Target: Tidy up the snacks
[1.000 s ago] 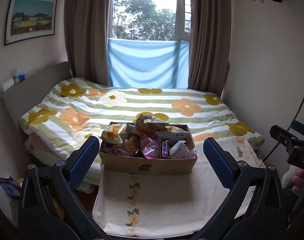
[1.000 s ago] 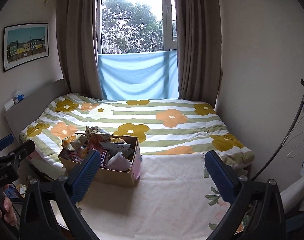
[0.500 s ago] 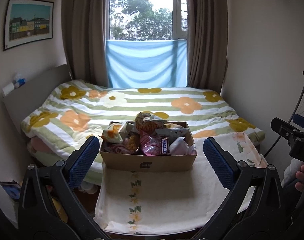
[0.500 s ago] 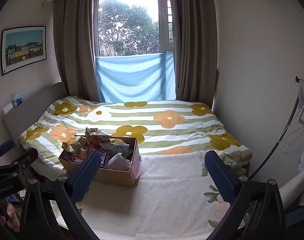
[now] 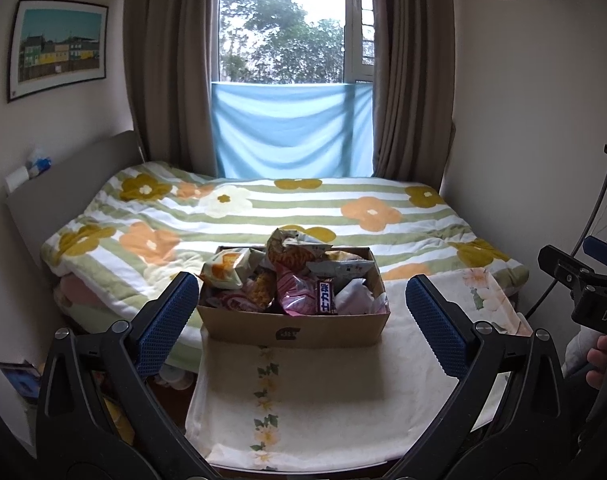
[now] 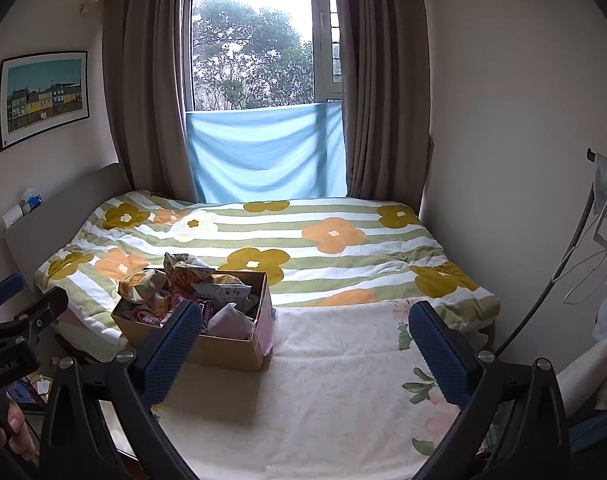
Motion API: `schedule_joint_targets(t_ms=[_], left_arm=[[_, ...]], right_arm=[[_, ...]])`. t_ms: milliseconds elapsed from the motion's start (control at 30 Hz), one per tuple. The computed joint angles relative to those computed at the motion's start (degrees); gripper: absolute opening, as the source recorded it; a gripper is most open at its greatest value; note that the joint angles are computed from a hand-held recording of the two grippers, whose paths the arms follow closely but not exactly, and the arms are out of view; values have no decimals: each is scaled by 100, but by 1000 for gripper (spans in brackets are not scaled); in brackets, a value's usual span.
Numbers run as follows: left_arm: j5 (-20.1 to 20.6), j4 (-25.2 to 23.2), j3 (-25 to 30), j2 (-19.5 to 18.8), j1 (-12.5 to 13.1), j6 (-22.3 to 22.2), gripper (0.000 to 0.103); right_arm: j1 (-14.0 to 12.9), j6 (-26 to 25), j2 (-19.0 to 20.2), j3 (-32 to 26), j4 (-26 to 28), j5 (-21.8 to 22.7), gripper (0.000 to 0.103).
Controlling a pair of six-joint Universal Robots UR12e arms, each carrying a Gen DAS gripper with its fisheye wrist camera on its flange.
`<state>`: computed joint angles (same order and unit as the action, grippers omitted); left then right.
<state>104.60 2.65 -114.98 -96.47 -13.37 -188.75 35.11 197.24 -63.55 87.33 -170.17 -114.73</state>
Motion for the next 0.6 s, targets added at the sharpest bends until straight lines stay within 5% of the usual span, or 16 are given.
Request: schedule_joint_targets(t_ms=[600], left_arm=[[45,-25,49,-43,-33,33,103]], right_arm=[[-17,7,-5,9,2,18,103]])
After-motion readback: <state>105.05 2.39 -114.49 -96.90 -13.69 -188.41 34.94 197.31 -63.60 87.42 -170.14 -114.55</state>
